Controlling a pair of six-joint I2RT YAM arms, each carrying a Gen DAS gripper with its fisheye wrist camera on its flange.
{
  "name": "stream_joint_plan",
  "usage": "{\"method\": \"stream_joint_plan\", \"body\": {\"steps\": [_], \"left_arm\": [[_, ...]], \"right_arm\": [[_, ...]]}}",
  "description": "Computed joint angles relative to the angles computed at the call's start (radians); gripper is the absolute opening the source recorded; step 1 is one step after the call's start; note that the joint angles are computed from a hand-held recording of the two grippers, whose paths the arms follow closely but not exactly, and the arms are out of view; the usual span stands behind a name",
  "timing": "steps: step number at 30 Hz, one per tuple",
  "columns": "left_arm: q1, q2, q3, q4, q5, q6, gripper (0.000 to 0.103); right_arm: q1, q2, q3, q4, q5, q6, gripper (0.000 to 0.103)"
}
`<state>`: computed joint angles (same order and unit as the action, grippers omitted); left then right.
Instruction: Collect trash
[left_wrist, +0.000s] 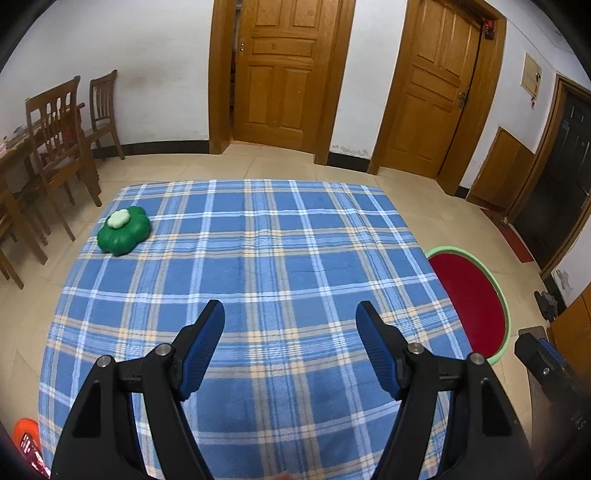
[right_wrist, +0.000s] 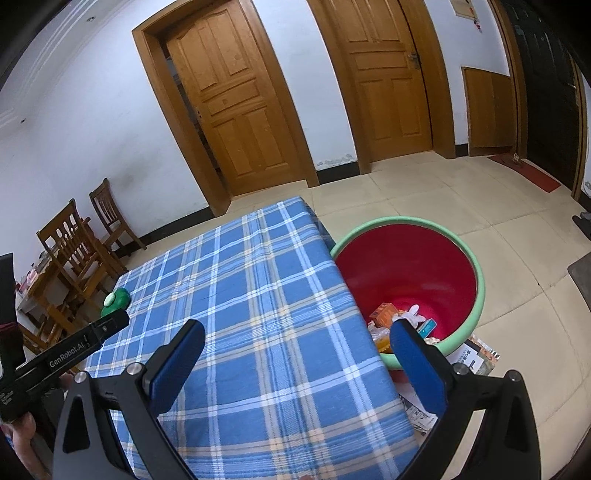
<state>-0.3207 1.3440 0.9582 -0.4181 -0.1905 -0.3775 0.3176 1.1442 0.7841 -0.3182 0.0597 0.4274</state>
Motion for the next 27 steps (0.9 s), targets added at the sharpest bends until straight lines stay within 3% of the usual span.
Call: {"method": "stream_joint_plan", "body": {"steps": [27], "left_arm": [[0.021,-0.084,-0.046,-0.02,-0.016,-0.015,0.073]], "right_arm": [[0.04,-0.005,0.011,-0.015,0.021,0.008,0.102]]}}
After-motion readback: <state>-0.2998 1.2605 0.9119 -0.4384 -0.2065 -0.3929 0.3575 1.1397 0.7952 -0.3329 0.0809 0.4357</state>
